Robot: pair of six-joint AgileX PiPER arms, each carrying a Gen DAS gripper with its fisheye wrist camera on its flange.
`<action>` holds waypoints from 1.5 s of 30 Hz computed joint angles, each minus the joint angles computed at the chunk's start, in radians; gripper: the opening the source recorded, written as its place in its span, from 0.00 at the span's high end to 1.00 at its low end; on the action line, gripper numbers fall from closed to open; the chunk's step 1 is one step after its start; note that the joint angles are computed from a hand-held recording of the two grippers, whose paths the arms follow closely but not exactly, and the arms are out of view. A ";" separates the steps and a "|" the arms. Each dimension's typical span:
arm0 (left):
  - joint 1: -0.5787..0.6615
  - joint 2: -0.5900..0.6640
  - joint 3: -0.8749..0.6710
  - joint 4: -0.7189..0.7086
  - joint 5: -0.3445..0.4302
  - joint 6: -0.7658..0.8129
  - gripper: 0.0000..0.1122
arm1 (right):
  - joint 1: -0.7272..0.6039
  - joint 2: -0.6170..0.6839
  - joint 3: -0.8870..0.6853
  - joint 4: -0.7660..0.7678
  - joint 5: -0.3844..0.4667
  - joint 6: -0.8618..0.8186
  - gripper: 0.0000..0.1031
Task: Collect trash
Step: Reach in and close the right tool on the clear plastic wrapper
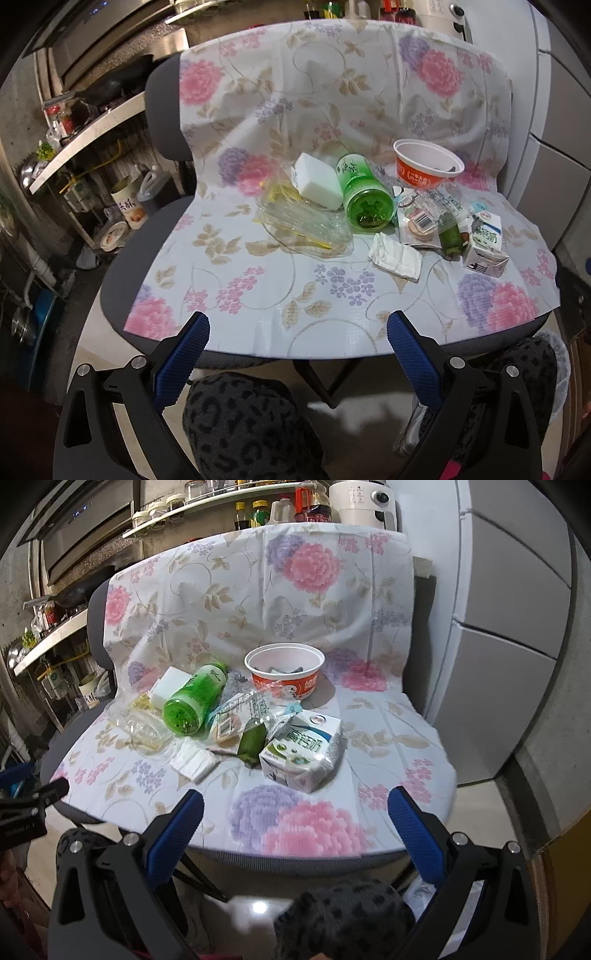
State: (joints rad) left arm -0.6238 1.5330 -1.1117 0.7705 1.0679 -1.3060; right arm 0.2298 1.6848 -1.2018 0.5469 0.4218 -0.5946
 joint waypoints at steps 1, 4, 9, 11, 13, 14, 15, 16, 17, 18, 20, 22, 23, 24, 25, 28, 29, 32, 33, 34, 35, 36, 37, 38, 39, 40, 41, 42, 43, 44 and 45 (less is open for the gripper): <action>0.012 0.008 0.000 -0.001 -0.017 0.005 0.15 | 0.005 0.018 -0.008 0.007 -0.018 -0.005 0.06; 0.050 0.066 -0.026 0.018 -0.042 0.036 0.15 | 0.016 0.096 -0.082 0.004 -0.007 0.014 0.06; 0.125 0.121 -0.052 0.026 -0.122 0.089 0.15 | 0.028 0.224 -0.232 -0.017 0.064 0.044 0.06; 0.172 0.119 -0.045 0.000 -0.206 0.110 0.15 | 0.018 0.299 -0.322 0.033 0.127 0.018 0.06; 0.208 0.126 -0.042 -0.004 -0.273 0.111 0.15 | 0.017 0.354 -0.393 0.038 0.159 0.033 0.11; 0.220 0.147 -0.062 -0.002 -0.272 0.115 0.15 | 0.015 0.389 -0.440 0.047 0.186 0.033 0.16; 0.228 0.174 -0.089 0.000 -0.263 0.126 0.15 | 0.012 0.430 -0.499 0.045 0.222 0.054 0.25; 0.235 0.190 -0.105 -0.002 -0.262 0.136 0.15 | 0.010 0.453 -0.532 0.053 0.243 0.059 0.32; 0.247 0.211 -0.127 -0.013 -0.263 0.156 0.15 | 0.005 0.490 -0.585 0.065 0.278 0.068 0.36; 0.255 0.224 -0.140 -0.024 -0.264 0.169 0.15 | 0.001 0.527 -0.641 0.070 0.315 0.086 0.43; 0.278 0.268 -0.190 -0.063 -0.264 0.212 0.15 | -0.004 0.575 -0.711 0.084 0.355 0.094 0.47; 0.289 0.305 -0.234 -0.085 -0.260 0.246 0.15 | -0.002 0.625 -0.790 0.072 0.393 0.124 0.47; 0.291 0.311 -0.239 -0.088 -0.264 0.251 0.15 | 0.000 0.662 -0.852 0.063 0.428 0.145 0.47; 0.291 0.321 -0.250 -0.086 -0.264 0.256 0.15 | 0.002 0.681 -0.884 0.052 0.441 0.163 0.47; 0.290 0.331 -0.264 -0.086 -0.264 0.267 0.15 | 0.003 0.695 -0.909 0.055 0.448 0.168 0.47; 0.290 0.342 -0.289 -0.089 -0.269 0.290 0.15 | 0.011 0.706 -0.944 0.080 0.435 0.152 0.47; 0.289 0.344 -0.297 -0.088 -0.269 0.298 0.15 | 0.017 0.701 -0.943 0.093 0.420 0.137 0.47; 0.291 0.365 -0.343 -0.088 -0.262 0.330 0.15 | 0.027 0.719 -0.989 0.111 0.422 0.132 0.51; 0.295 0.371 -0.357 -0.094 -0.262 0.342 0.15 | 0.030 0.730 -1.013 0.105 0.435 0.145 0.70; 0.299 0.381 -0.378 -0.105 -0.262 0.360 0.15 | 0.031 0.752 -1.056 0.106 0.463 0.163 0.86; 0.303 0.390 -0.399 -0.119 -0.260 0.375 0.16 | 0.026 0.762 -1.071 0.129 0.477 0.162 0.90; 0.309 0.399 -0.421 -0.138 -0.260 0.394 0.16 | 0.016 0.761 -1.069 0.180 0.484 0.144 0.98; 0.312 0.403 -0.435 -0.150 -0.260 0.404 0.16 | 0.012 0.743 -1.042 0.212 0.469 0.118 0.98; 0.316 0.406 -0.450 -0.164 -0.262 0.417 0.17 | 0.005 0.706 -0.984 0.265 0.440 0.062 0.98; 0.318 0.407 -0.461 -0.179 -0.267 0.428 0.17 | 0.001 0.674 -0.939 0.305 0.416 0.018 0.98; 0.320 0.411 -0.481 -0.194 -0.267 0.446 0.17 | -0.005 0.619 -0.861 0.362 0.369 -0.057 0.98; 0.322 0.417 -0.505 -0.207 -0.265 0.464 0.17 | -0.007 0.564 -0.788 0.400 0.313 -0.123 0.98; 0.324 0.427 -0.530 -0.217 -0.259 0.479 0.17 | -0.007 0.523 -0.739 0.414 0.265 -0.160 0.98; 0.327 0.450 -0.579 -0.232 -0.244 0.505 0.17 | -0.004 0.494 -0.709 0.413 0.228 -0.183 0.98; 0.330 0.471 -0.620 -0.245 -0.231 0.526 0.17 | -0.002 0.468 -0.684 0.405 0.197 -0.201 0.98; 0.335 0.499 -0.668 -0.261 -0.215 0.548 0.18 | -0.001 0.447 -0.660 0.401 0.169 -0.219 0.98</action>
